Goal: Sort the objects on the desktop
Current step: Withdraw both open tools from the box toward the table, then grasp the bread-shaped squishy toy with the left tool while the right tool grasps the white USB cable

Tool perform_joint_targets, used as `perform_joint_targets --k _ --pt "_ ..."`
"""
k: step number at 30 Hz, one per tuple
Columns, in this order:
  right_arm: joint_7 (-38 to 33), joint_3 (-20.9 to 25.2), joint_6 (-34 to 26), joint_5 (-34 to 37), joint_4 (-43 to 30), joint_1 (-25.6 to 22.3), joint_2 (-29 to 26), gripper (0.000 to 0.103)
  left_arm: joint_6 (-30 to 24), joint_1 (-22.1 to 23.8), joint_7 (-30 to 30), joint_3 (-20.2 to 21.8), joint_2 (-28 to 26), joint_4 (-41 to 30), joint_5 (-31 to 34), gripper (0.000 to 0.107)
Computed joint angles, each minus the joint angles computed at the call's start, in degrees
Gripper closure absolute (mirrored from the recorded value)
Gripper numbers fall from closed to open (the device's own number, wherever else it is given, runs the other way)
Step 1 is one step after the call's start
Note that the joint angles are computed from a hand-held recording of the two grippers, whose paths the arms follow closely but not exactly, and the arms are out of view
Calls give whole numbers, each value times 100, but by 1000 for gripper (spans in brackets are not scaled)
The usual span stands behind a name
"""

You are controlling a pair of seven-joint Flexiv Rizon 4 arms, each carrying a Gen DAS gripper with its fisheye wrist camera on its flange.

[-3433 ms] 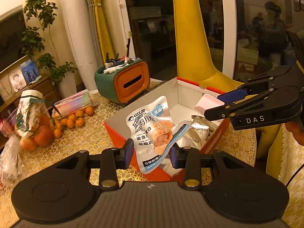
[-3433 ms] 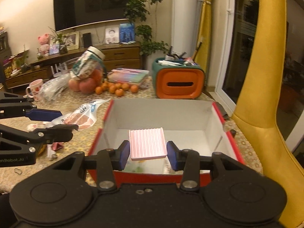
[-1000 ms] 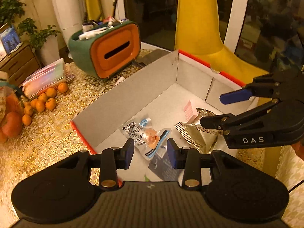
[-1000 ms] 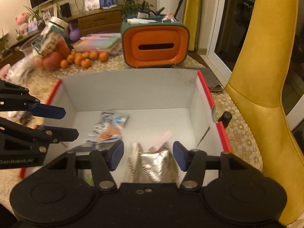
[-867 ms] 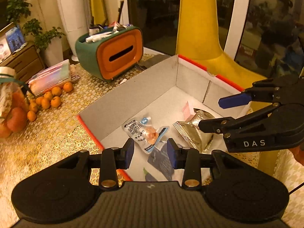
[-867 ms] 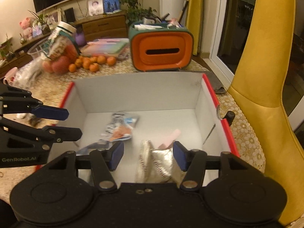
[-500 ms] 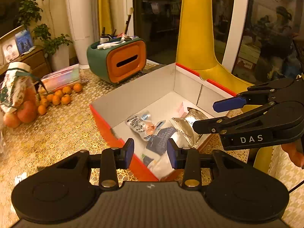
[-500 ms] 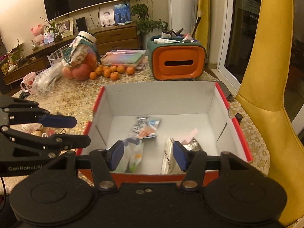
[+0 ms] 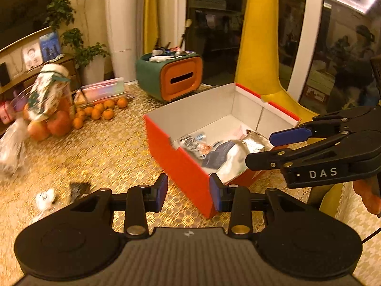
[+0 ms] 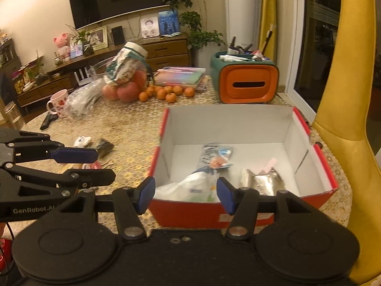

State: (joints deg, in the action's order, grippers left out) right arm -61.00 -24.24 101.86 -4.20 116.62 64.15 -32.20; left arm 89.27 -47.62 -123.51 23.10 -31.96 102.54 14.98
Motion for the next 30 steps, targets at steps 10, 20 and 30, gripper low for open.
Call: perform_joint_targets --k 10,20,30 --pt "-72 -47 80 68 -71 434 -136 41 396 -642 -590 952 227 772 174 66" --pt "-224 193 130 46 -386 552 -457 37 924 -1195 -598 1841 106 1583 -466 41" --pt "-285 619 240 13 -949 360 -976 24 1459 -762 -156 1610 79 2225 -1054 20"
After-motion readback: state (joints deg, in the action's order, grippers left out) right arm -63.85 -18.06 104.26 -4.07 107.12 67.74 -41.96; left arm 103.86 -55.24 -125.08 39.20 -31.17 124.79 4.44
